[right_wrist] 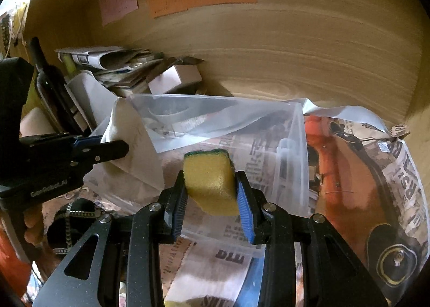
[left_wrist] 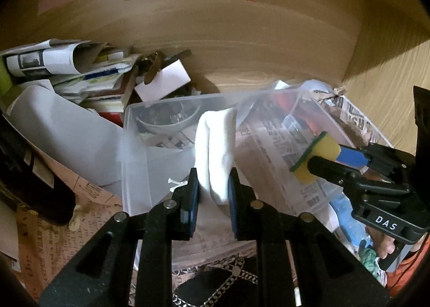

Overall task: Organize soft objects
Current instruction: 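Carry sock and sponge into the clear box and open both tools, then grasp the black chain pouch with the left tool while the right tool grasps the yellow felt ball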

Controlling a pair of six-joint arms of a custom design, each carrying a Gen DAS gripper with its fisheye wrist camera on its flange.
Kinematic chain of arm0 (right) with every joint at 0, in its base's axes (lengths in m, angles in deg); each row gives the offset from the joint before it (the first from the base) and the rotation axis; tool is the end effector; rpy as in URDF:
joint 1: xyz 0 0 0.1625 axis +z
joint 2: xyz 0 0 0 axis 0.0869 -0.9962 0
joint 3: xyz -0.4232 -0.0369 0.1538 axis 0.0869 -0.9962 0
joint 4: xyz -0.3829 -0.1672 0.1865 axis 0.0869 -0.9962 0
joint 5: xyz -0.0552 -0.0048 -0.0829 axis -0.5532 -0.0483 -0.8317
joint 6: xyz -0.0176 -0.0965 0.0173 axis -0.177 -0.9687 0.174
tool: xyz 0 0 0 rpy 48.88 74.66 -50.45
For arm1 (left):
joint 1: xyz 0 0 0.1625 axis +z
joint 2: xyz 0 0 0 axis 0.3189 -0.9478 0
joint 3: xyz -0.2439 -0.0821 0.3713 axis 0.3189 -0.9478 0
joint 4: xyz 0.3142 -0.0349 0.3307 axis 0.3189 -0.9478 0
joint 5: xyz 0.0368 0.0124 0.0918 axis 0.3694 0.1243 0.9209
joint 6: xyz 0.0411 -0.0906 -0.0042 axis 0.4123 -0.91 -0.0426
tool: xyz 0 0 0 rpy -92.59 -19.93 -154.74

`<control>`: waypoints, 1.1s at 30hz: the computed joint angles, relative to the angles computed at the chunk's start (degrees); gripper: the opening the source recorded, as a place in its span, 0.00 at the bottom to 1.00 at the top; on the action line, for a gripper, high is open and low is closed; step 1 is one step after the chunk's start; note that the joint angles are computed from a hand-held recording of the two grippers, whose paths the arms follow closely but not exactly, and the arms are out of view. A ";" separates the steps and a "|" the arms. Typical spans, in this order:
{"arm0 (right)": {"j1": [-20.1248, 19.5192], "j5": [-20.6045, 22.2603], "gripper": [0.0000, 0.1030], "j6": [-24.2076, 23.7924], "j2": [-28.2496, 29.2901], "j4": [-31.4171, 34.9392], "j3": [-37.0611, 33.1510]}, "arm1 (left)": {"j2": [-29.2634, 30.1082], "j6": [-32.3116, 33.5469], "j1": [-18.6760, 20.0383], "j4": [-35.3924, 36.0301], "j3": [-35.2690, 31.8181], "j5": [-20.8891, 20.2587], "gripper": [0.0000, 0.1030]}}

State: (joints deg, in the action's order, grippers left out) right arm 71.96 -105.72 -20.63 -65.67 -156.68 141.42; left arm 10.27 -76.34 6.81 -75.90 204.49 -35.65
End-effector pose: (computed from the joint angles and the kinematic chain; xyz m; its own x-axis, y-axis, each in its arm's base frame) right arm 0.0335 -0.4648 0.2263 -0.5768 -0.7298 0.3669 -0.8153 0.5424 -0.2028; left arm -0.2983 -0.3853 -0.0407 -0.7408 -0.1974 -0.6420 0.3593 0.6912 -0.6270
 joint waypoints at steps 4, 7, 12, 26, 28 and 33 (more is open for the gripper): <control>-0.16 0.24 0.50 0.49 -0.51 0.60 -0.07 | -0.73 -2.55 -1.00 1.42 0.77 0.80 0.48; -0.47 1.57 0.62 0.44 -1.27 -0.48 0.48 | -1.68 -5.39 -2.61 3.70 1.60 1.81 0.59; -1.38 5.33 0.80 0.97 -4.23 -0.26 1.48 | -3.55 -8.80 -5.04 5.98 2.75 2.92 0.67; -6.19 14.50 0.85 -4.37 -17.26 8.87 5.32 | -6.23 -33.79 -15.55 37.27 1.08 3.90 0.99; -7.41 14.72 0.85 -5.58 -18.72 9.56 6.13 | -5.44 -34.81 -16.41 39.25 0.68 2.26 0.99; -10.28 13.10 0.85 -8.08 -20.79 12.11 7.51 | -3.26 -33.50 -16.68 35.76 1.32 -1.72 0.99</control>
